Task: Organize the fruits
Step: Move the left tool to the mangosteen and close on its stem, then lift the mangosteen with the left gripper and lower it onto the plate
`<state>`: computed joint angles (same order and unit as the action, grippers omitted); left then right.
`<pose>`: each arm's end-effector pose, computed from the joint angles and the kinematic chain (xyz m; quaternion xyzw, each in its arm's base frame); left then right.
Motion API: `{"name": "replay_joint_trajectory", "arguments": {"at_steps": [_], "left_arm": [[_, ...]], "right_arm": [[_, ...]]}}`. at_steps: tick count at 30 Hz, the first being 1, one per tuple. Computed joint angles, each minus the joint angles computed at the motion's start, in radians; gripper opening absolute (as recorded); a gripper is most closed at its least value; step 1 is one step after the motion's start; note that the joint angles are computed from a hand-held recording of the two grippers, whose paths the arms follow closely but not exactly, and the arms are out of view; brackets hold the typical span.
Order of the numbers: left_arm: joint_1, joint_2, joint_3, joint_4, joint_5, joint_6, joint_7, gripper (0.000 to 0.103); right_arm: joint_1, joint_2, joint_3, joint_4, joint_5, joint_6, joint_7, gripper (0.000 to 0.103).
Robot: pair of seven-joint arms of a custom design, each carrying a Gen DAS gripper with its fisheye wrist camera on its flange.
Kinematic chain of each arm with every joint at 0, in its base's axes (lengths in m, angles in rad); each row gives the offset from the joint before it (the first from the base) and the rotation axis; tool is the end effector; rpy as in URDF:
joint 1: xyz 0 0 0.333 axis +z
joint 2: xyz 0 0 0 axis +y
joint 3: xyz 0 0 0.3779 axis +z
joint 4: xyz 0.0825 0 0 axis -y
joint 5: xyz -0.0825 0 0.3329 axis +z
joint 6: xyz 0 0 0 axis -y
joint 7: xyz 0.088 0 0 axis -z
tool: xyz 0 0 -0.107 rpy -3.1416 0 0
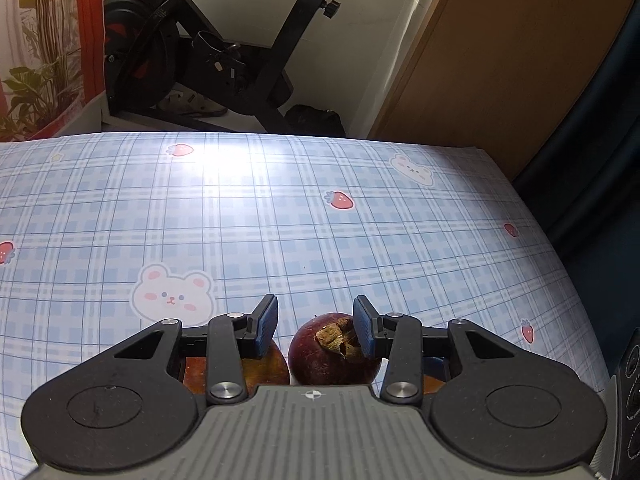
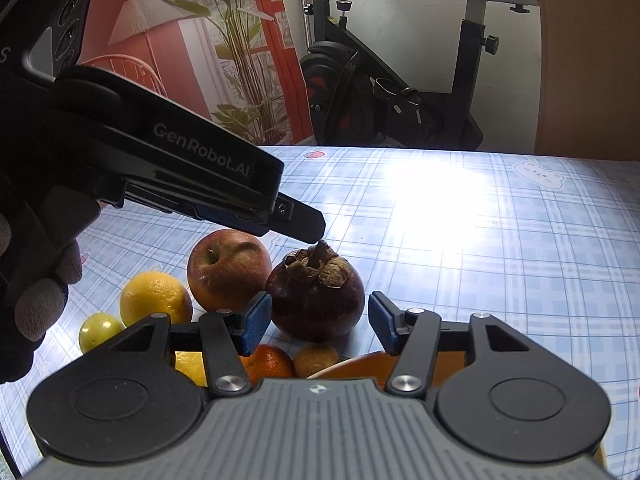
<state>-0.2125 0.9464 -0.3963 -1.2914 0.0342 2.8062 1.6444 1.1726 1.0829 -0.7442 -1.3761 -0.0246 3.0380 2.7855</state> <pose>0.7187 -0.3507 0.3345 -0.5002 0.8009 -0.3253 0.0500 0.5843 0.5335 0.3033 -0.5740 0.6870 -0.2273 0.3832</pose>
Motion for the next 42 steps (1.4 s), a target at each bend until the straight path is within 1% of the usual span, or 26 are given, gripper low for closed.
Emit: {"name": "replay_joint_trajectory", "arguments": {"at_steps": [3, 4, 7, 12, 13, 14, 15, 16, 19, 24, 27, 30, 32, 35, 39, 42], "left_arm": [[0.024, 0.008, -0.037, 0.0, -0.015, -0.006, 0.027, 0.045], [0.027, 0.004, -0.041, -0.01, -0.016, -0.001, 0.036, 0.045], [0.031, 0.001, -0.05, -0.02, -0.014, 0.002, 0.068, 0.045], [0.016, 0.012, -0.043, 0.002, -0.014, -0.012, 0.096, 0.044], [0.01, 0.011, -0.035, 0.001, -0.012, -0.009, 0.095, 0.042], [0.006, 0.011, -0.029, 0.004, -0.011, -0.009, 0.094, 0.032], [0.003, 0.014, -0.027, 0.011, -0.01, -0.016, 0.095, 0.024], [0.005, 0.02, -0.031, 0.022, -0.015, -0.025, 0.097, 0.021], [0.01, 0.028, -0.037, 0.038, -0.032, -0.037, 0.098, 0.021], [0.013, 0.034, -0.037, 0.045, -0.045, -0.034, 0.102, 0.021], [0.02, 0.035, -0.047, 0.04, -0.055, -0.035, 0.109, 0.021], [0.022, 0.035, -0.049, 0.04, -0.058, -0.036, 0.118, 0.021], [0.024, 0.035, -0.053, 0.041, -0.062, -0.042, 0.125, 0.021], [0.03, 0.028, -0.062, 0.03, -0.069, -0.039, 0.14, 0.021], [0.048, 0.003, -0.087, -0.019, -0.077, -0.009, 0.171, 0.021], [0.063, -0.022, -0.112, -0.067, -0.08, 0.013, 0.196, 0.021]], "right_arm": [[-0.015, 0.0, 0.018, 0.003, 0.006, 0.019, -0.013, 0.058], [-0.027, 0.002, 0.03, 0.018, 0.009, 0.014, -0.023, 0.059], [-0.032, 0.007, 0.034, 0.027, 0.018, 0.011, -0.027, 0.061], [-0.04, 0.008, 0.044, 0.027, 0.033, 0.023, -0.036, 0.062], [-0.042, 0.008, 0.047, 0.03, 0.035, 0.022, -0.041, 0.062], [-0.043, 0.01, 0.048, 0.033, 0.037, 0.02, -0.044, 0.062], [-0.046, 0.011, 0.05, 0.04, 0.039, 0.015, -0.046, 0.062], [-0.051, 0.011, 0.055, 0.046, 0.039, 0.011, -0.049, 0.062], [-0.062, 0.01, 0.067, 0.053, 0.038, 0.011, -0.054, 0.063], [-0.081, 0.01, 0.087, 0.065, 0.039, 0.01, -0.067, 0.064], [-0.102, 0.011, 0.113, 0.086, 0.034, -0.006, -0.078, 0.064], [-0.105, 0.013, 0.114, 0.088, 0.027, 0.0, -0.07, 0.063], [-0.095, 0.013, 0.102, 0.076, 0.025, 0.008, -0.064, 0.063], [-0.06, 0.018, 0.06, 0.051, 0.033, 0.024, -0.043, 0.063], [0.01, 0.018, -0.017, -0.014, 0.054, 0.059, -0.03, 0.063], [0.065, 0.012, -0.067, -0.077, 0.077, 0.091, -0.055, 0.063]]}}
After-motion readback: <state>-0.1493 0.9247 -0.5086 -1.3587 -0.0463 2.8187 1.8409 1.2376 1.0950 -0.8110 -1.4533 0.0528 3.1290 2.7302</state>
